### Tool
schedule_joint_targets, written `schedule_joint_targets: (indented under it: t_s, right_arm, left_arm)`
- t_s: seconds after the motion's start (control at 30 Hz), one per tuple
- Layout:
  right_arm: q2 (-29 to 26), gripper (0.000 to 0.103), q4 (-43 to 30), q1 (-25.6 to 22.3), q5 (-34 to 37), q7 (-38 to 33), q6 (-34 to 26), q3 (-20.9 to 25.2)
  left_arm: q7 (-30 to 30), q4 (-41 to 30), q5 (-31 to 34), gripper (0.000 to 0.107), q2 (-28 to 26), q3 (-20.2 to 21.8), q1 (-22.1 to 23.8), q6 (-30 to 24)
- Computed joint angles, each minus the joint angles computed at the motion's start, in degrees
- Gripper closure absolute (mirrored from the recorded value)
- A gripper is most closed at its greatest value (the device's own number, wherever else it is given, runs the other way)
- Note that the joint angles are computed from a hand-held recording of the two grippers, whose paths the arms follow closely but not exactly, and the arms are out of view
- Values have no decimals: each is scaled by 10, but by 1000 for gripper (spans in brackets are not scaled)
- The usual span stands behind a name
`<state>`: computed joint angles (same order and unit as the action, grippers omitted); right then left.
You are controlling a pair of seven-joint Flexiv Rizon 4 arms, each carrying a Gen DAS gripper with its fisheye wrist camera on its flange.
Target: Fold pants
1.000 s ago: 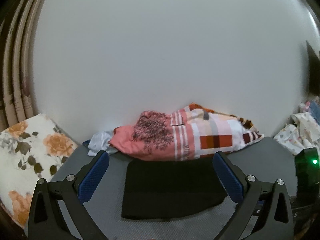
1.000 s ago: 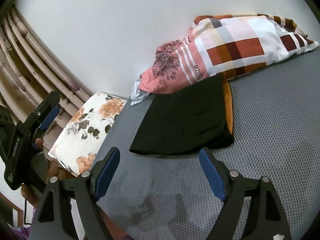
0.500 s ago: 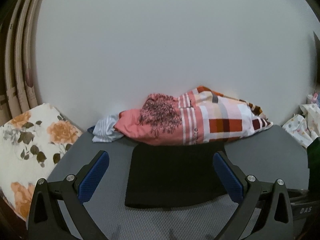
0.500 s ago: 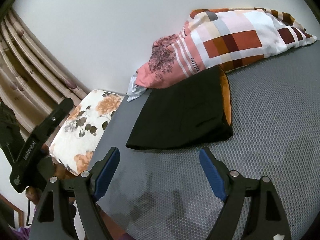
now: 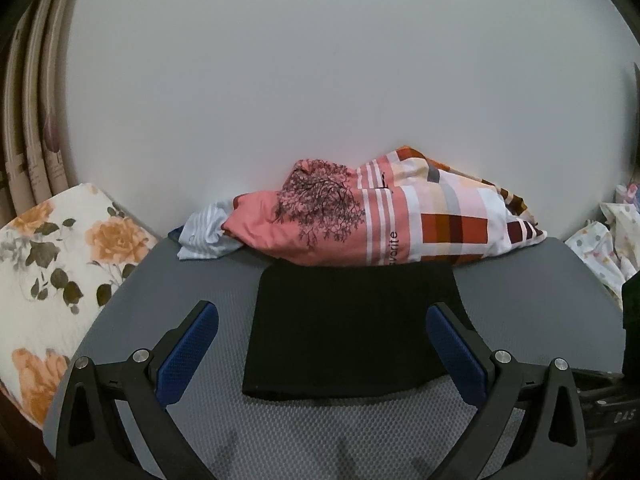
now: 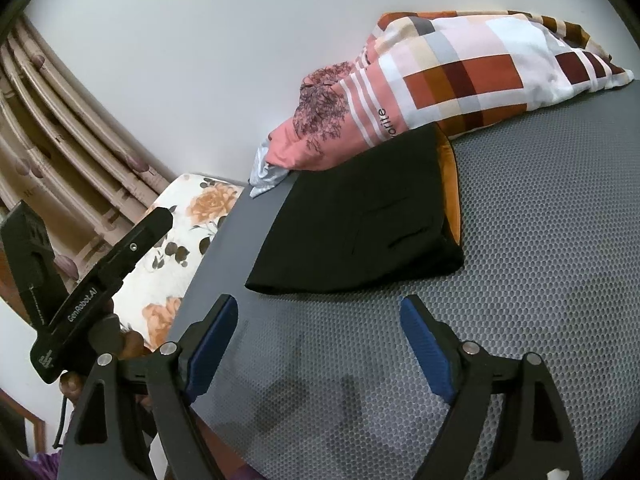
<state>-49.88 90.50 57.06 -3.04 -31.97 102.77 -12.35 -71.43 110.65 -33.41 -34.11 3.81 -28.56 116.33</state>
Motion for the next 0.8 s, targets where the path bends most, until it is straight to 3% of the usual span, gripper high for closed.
schedule_joint_targets:
  t_s: [0.57,0.67,0.8]
  right_arm:
    - [-3,18,-4,-4,-6,9,-8,2]
    - [-3,18,-4,-4,-7,10,-7,3]
    - [-2,18,-5,-4,-10,10,-10,3]
  left_arm:
    - [-16,5,33,4,-5,-15,21,13]
    - [7,-2,-22,4,-20,23,-26,47]
    - [15,7,-27,4,-10,-5,-5,49]
